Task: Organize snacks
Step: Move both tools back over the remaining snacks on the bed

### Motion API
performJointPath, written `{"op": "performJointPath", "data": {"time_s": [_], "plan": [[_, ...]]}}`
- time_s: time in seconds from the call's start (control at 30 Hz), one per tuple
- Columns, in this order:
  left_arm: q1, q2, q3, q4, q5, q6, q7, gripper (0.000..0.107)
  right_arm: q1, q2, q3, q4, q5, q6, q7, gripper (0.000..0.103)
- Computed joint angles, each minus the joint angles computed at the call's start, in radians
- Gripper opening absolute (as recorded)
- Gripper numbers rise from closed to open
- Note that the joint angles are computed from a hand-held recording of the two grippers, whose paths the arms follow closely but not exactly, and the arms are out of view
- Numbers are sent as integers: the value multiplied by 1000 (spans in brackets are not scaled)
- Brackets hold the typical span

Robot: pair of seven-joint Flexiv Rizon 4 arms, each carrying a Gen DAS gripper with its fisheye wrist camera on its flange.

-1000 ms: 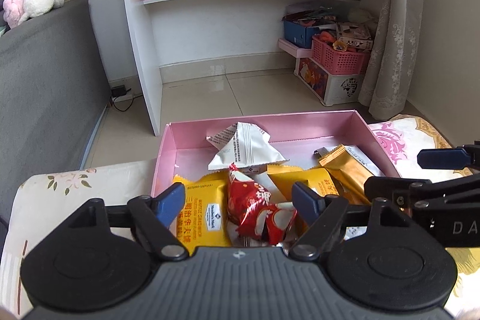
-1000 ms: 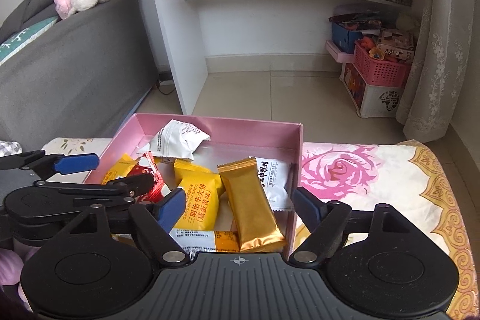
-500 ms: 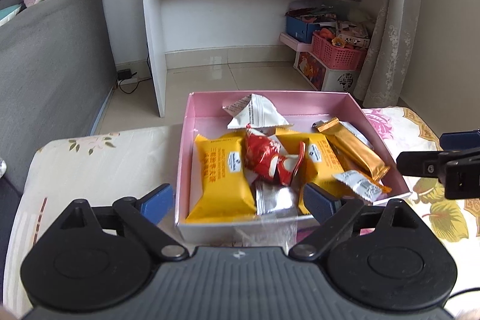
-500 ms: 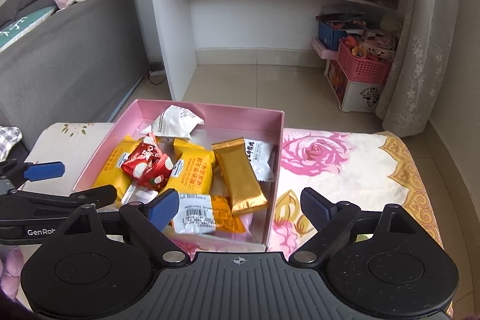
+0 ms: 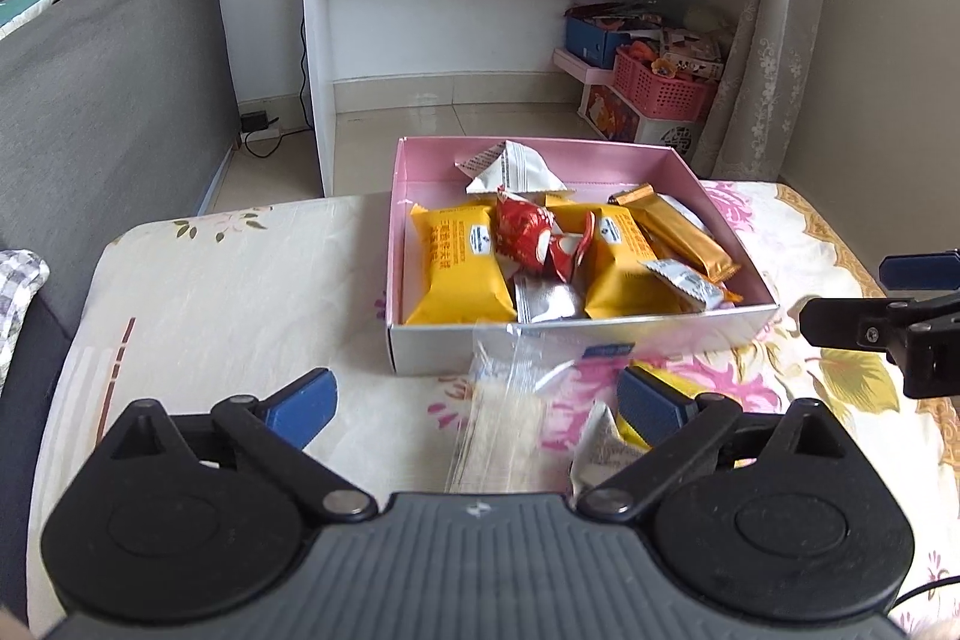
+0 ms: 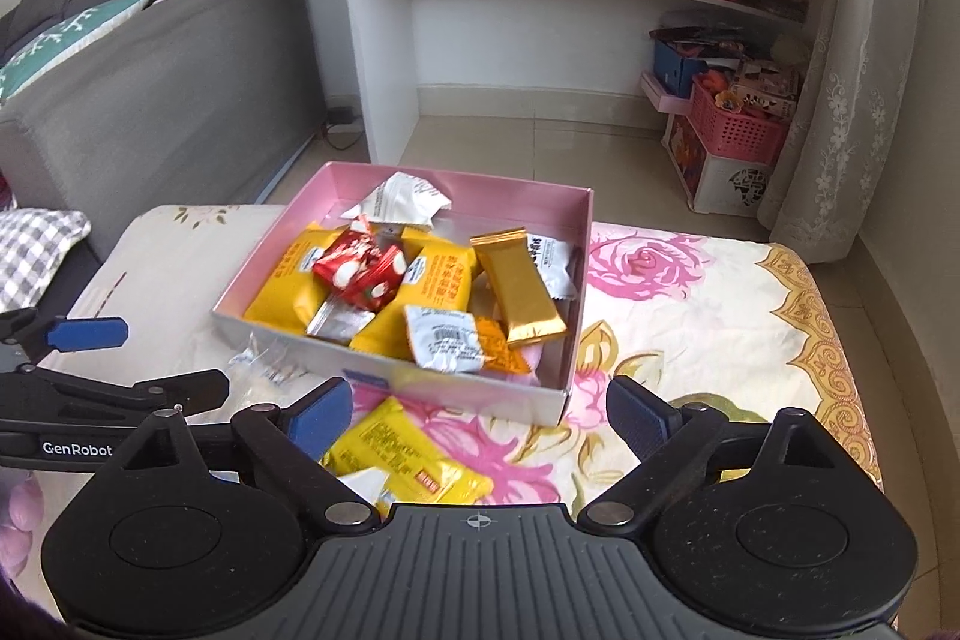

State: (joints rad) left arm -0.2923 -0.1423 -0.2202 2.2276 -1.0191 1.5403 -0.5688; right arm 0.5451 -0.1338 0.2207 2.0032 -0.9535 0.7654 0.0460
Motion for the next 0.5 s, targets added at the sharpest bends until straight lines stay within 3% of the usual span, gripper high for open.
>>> {"op": "performJointPath", "data": {"time_s": [0.3,0.5], "plan": [[-33,56,44,72,1,-30,10,103,26,5,19,37,-28,14,85,98],[-79,83,53,121,-123,-13,127,103,32,10,24,86,-56,40,153,98]]}}
